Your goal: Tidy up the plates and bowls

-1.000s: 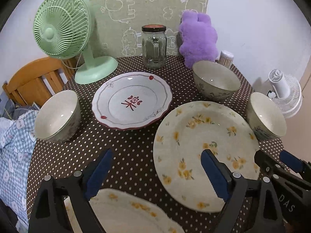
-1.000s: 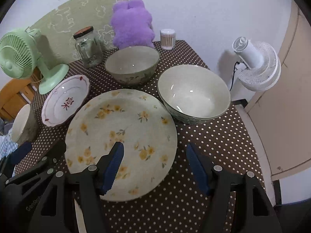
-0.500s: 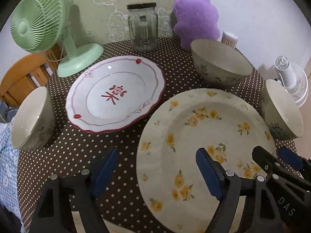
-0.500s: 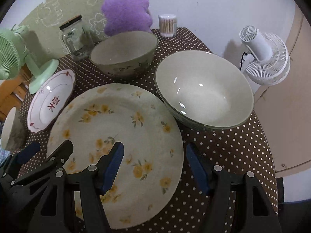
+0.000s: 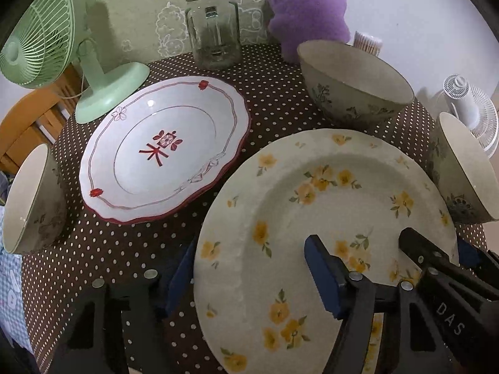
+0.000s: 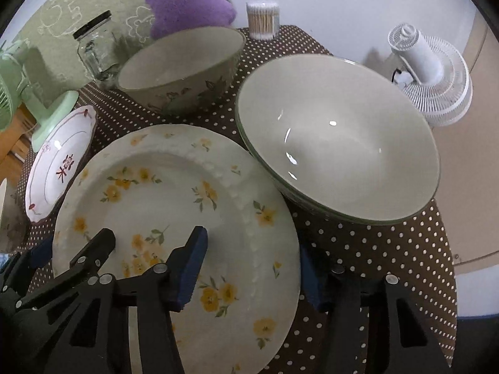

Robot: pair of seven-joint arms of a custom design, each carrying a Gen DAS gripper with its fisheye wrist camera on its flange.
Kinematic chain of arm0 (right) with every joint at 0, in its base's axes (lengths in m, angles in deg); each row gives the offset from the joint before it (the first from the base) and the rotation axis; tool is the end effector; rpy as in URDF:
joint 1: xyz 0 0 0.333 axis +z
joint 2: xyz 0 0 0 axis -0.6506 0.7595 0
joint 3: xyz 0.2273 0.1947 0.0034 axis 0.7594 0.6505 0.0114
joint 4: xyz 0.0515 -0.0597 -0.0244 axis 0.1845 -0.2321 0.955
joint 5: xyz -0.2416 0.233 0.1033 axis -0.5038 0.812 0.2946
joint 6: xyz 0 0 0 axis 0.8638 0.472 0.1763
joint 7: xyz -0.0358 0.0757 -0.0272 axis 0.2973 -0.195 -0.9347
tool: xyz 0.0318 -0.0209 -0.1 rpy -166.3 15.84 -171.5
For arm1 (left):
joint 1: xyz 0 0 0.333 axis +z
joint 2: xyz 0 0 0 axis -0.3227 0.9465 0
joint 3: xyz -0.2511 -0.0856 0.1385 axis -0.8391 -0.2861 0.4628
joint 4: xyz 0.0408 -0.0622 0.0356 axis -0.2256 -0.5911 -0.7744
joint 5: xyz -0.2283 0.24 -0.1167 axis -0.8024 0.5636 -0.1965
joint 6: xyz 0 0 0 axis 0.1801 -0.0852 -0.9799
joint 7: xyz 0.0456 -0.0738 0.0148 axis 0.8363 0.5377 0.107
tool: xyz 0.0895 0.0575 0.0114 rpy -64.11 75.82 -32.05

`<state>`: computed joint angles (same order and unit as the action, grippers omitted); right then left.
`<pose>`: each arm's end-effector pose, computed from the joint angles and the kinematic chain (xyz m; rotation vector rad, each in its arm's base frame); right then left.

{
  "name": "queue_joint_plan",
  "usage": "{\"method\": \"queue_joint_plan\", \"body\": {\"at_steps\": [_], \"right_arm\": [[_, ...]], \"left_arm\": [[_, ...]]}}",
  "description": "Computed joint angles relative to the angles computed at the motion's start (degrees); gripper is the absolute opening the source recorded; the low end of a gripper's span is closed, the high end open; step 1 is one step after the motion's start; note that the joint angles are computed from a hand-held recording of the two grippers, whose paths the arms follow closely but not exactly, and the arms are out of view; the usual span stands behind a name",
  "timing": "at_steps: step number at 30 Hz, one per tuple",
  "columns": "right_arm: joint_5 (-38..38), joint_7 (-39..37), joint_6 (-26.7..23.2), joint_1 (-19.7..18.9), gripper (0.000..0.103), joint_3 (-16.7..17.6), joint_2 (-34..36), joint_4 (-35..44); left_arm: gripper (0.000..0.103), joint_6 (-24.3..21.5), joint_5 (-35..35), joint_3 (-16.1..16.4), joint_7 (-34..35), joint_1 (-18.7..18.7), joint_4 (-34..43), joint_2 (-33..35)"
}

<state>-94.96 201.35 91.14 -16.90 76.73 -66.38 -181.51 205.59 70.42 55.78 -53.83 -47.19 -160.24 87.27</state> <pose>0.5728 0.2982 0.3942 -1.9197 1.9957 -0.3682 0.5523 -0.3526 0.3988 -2.0026 1.8537 -0.4466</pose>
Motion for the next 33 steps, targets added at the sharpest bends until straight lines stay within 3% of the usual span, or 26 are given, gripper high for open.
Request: {"method": "queue_joint_plan", "body": {"at_steps": [14, 33], "right_arm": [[1.5, -0.8, 0.2, -0.7, 0.059, 0.4, 0.5, 0.5], [3.3, 0.1, -1.8, -0.7, 0.062, 0.9, -3.9, -4.5]], "left_arm": [[0.073, -2.6, -2.2, 0.0, 1.2, 0.1, 3.3, 1.8], [0.07, -2.8, -4.5, -1.9, 3.6, 0.0, -1.7, -2.0]]}}
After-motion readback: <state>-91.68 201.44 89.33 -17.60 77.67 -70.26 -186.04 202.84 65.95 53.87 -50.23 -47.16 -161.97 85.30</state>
